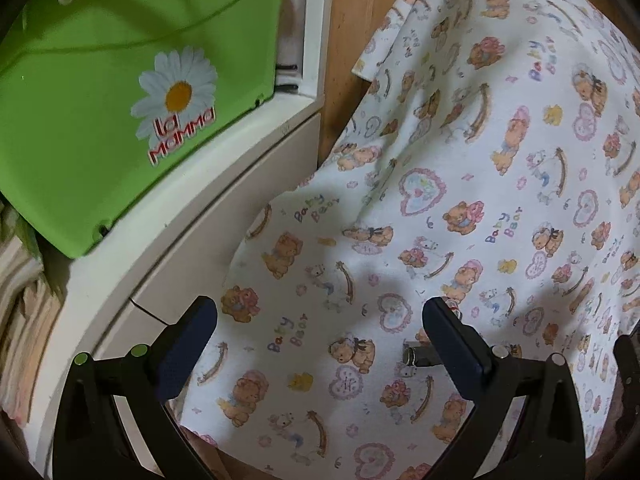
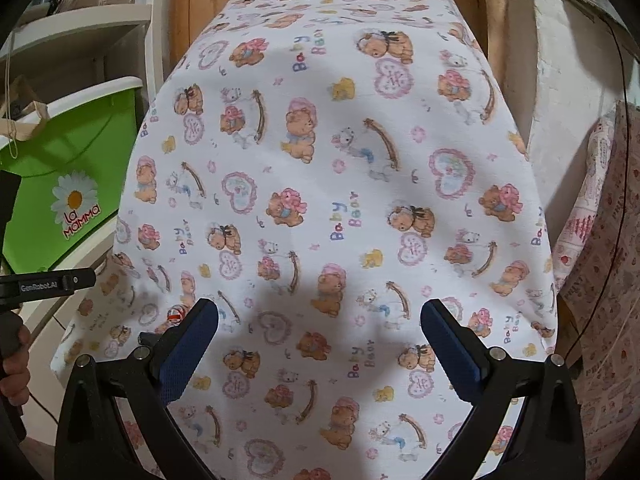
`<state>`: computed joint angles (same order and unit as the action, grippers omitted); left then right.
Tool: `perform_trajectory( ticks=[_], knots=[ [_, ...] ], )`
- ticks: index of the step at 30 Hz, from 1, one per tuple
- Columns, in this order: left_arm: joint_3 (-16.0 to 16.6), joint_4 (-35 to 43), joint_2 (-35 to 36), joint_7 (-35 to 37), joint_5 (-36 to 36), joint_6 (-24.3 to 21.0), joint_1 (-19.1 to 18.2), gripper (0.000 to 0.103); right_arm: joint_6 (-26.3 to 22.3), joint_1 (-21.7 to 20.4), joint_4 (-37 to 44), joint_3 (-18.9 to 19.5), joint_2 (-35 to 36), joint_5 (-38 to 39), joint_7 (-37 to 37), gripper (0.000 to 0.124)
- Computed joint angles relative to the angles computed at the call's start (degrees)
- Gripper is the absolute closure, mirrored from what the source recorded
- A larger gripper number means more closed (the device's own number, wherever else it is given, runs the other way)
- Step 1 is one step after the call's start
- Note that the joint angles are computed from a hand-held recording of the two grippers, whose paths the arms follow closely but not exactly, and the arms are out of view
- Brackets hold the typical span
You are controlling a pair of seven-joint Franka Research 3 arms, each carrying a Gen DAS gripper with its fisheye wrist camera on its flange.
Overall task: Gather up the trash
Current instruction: 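Lower the left tool onto the black cylinder and close on it, then close the right tool on the red-white cap while the left tool holds the cylinder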
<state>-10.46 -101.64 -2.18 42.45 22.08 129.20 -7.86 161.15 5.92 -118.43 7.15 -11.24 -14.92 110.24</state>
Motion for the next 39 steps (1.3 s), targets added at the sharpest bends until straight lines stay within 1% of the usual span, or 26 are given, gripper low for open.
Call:
perform_trajectory(
  ticks=[3,7,8,10,11,13,15,17,18,19,20,22,24,26,27,29,31,32,33,37,39],
  knots=[
    [0.79,-0.09,0.44,3.33,-6.84,1.57,0.39,0.002,-0.52,1.73,0.74,-1.11,0.84,4.58,-2.59,0.022],
    [1.01,0.44,1.75,6.71,-13.58,1.97,0.68,0.003,-2.15,1.74,1.58,-0.90,1.99,4.59,-1.80,0.022],
    [0.97,1.09,2.58,8.64,-16.43,1.46,0.68,0.003,-2.81,1.97,2.00,-1.09,2.43,5.05,-1.91,0.022],
    [0.63,2.62,4.50,14.76,-23.90,0.39,0.74,0.007,-3.73,2.36,2.67,-1.56,3.12,6.01,-1.95,0.022],
    [0.39,3.35,5.34,16.40,-25.84,-0.25,0.73,0.009,-3.97,2.34,2.80,-1.64,3.28,5.79,-1.38,0.022],
    [-0.12,4.82,6.88,15.99,-25.36,-1.48,0.19,0.009,-4.93,2.00,3.46,-1.67,3.76,4.22,0.66,0.022],
    [-0.50,5.98,8.06,15.83,-25.02,-2.11,-0.22,0.009,-5.82,2.34,3.98,-2.33,4.18,5.21,0.19,0.022],
    [-0.75,7.23,9.16,15.91,-25.61,-2.93,-0.40,0.009,-8.61,3.31,5.39,-3.41,5.25,9.41,-3.46,0.022],
    [-0.84,7.74,9.64,15.74,-25.58,-3.11,-0.51,0.009,-11.09,4.09,6.76,-4.19,6.11,13.29,-7.84,0.022],
    [-0.93,8.13,9.99,15.68,-25.38,-3.31,-0.64,0.009,-12.99,4.39,7.67,-4.55,6.73,15.38,-10.13,0.022],
    [-0.99,8.65,10.43,15.57,-24.84,-3.66,-0.82,0.009,-14.02,4.35,8.07,-4.67,7.06,15.84,-10.18,0.022],
    [-1.02,9.60,11.29,14.81,-22.85,-4.62,-1.35,0.009,-14.53,4.21,8.28,-4.98,7.36,16.93,-9.93,0.022],
    [-1.19,10.86,12.38,14.30,-20.97,-5.73,-1.99,0.019,-16.08,4.26,9.10,-5.54,7.78,20.39,-12.49,0.022],
    [-1.40,12.15,13.43,14.42,-19.22,-6.86,-2.68,0.023,-16.83,4.15,9.51,-5.82,7.96,22.69,-13.81,0.022],
    [-1.43,12.64,13.77,14.31,-17.39,-7.14,-3.26,0.027,-16.87,4.01,9.58,-5.90,8.03,23.00,-13.79,0.022],
    [-1.52,14.02,14.75,13.94,-14.66,-8.04,-4.31,0.030,-17.09,3.86,9.60,-5.89,8.05,23.08,-13.64,0.022],
    [-1.67,14.79,15.37,13.80,-13.85,-8.52,-4.83,0.038,-17.22,3.87,9.51,-5.65,7.98,22.19,-13.01,0.022],
    [-1.61,15.37,15.77,13.21,-12.44,-8.84,-5.42,0.047,-16.97,3.89,9.32,-5.48,7.79,21.07,-12.61,0.022],
    [-1.74,16.57,16.71,12.76,-11.54,-9.14,-6.05,0.055,-16.63,4.01,9.20,-5.28,7.70,20.28,-12.55,0.022],
    [-1.86,15.85,15.63,13.63,-12.84,-7.48,-5.70,0.055,-15.44,4.30,8.26,-4.94,6.61,18.90,-14.30,0.025],
    [-1.16,14.96,14.00,12.19,-10.28,-6.72,-5.90,0.055,-14.99,4.66,8.25,-4.87,6.64,20.25,-15.36,0.025]
  ],
)
